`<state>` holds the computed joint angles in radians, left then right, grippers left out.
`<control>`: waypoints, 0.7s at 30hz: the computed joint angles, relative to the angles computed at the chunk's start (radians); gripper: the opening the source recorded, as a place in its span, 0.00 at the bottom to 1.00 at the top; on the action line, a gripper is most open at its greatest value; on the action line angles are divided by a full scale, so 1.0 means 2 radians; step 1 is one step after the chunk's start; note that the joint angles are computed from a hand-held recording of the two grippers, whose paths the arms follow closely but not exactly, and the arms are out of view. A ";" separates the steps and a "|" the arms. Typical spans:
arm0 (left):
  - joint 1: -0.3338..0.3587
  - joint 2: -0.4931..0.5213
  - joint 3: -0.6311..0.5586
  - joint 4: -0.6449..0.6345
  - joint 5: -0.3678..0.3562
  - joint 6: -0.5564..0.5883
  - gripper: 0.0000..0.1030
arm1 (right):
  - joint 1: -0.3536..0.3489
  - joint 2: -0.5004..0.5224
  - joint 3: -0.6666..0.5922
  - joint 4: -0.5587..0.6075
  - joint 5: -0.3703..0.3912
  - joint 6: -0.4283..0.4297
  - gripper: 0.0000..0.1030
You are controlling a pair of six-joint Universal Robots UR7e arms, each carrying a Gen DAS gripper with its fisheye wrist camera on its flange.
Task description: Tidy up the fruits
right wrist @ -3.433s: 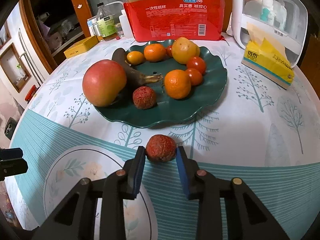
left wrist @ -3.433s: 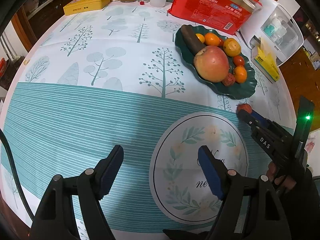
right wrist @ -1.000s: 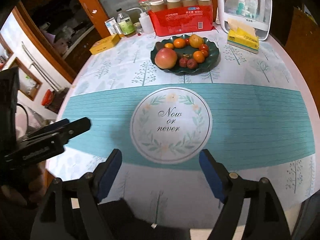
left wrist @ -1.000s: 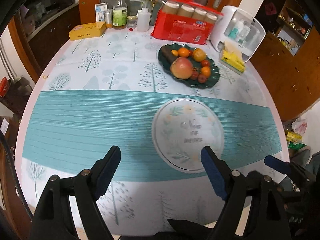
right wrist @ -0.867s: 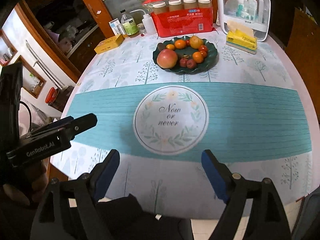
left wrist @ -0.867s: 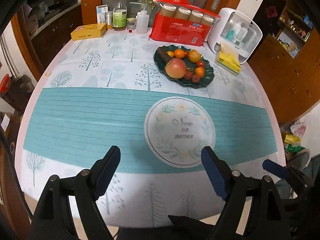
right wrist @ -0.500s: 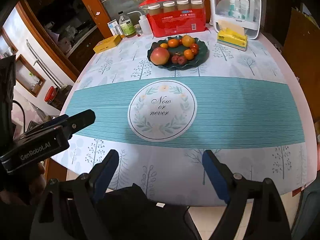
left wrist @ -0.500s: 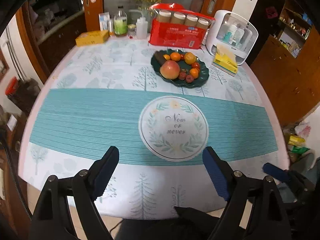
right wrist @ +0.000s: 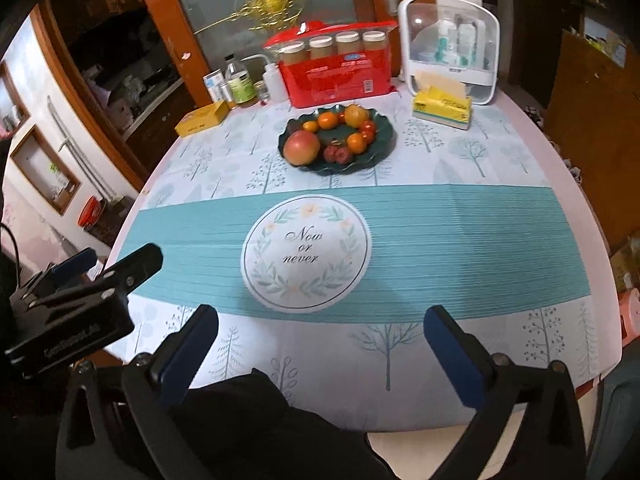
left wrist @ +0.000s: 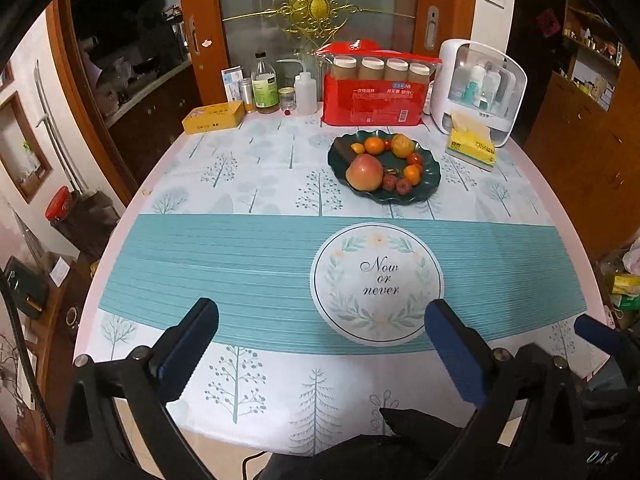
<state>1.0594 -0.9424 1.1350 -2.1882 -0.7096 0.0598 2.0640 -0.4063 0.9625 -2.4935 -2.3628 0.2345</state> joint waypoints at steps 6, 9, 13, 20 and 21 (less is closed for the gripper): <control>0.001 0.004 -0.008 -0.002 0.002 0.006 0.99 | 0.002 0.011 -0.017 -0.008 -0.007 -0.006 1.00; 0.001 0.005 -0.009 -0.002 0.003 0.003 0.99 | 0.001 0.015 -0.023 -0.005 -0.006 -0.008 1.00; 0.002 0.008 -0.015 0.002 0.003 0.002 0.99 | 0.001 0.016 -0.027 -0.001 -0.006 -0.008 1.00; 0.002 0.010 -0.016 -0.005 0.001 0.009 0.99 | 0.002 0.016 -0.027 0.004 -0.005 -0.006 1.00; 0.001 0.010 -0.015 -0.004 0.001 0.008 0.99 | 0.002 0.016 -0.028 0.005 -0.004 -0.006 1.00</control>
<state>1.0622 -0.9233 1.1049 -2.1961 -0.7081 0.0764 2.0673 -0.3745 0.9071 -2.4827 -2.3714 0.2234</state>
